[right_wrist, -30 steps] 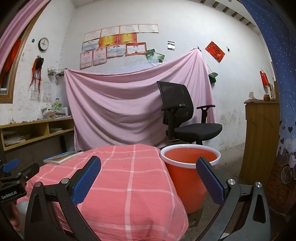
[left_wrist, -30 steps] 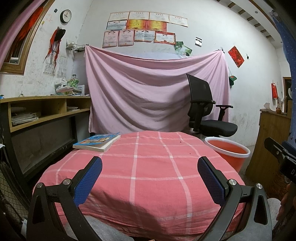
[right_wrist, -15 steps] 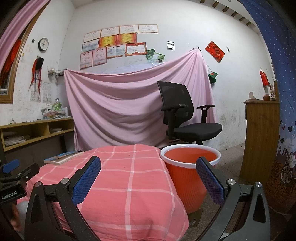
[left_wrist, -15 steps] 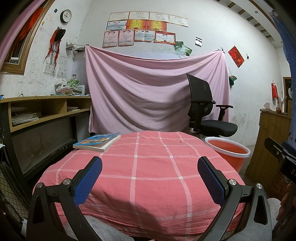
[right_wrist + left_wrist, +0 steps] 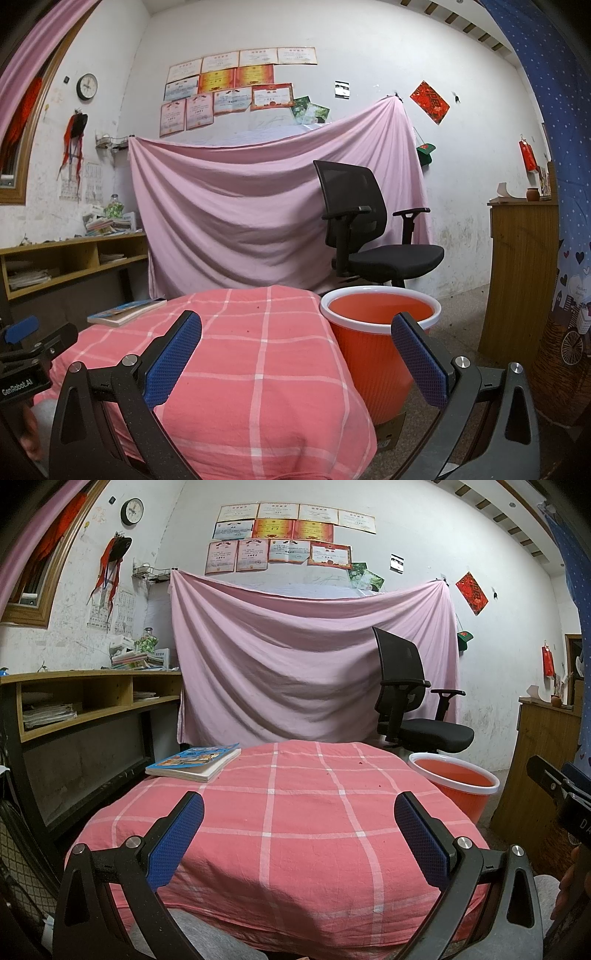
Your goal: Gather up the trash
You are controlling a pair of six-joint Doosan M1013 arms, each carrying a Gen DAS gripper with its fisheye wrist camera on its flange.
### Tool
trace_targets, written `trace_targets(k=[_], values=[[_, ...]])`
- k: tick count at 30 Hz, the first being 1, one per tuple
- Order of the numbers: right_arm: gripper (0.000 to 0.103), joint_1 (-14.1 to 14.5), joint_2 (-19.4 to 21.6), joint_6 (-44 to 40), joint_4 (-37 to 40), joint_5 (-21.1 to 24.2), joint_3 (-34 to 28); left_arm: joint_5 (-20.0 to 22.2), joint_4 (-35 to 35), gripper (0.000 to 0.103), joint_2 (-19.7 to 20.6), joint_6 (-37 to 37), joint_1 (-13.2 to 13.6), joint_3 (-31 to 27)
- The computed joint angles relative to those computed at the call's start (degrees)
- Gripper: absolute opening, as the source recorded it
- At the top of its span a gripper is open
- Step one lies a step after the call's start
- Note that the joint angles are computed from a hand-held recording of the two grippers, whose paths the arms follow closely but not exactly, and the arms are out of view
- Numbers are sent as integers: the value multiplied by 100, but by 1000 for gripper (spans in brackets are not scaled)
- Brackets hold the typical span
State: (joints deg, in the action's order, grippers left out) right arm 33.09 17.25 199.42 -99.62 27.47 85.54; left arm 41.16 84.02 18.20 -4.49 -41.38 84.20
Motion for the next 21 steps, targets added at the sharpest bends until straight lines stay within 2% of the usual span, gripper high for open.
trace_targets(k=[21], values=[[103,-11,-1,-64,63,-25,-19,3,-23,101,4,26,-8,-12]])
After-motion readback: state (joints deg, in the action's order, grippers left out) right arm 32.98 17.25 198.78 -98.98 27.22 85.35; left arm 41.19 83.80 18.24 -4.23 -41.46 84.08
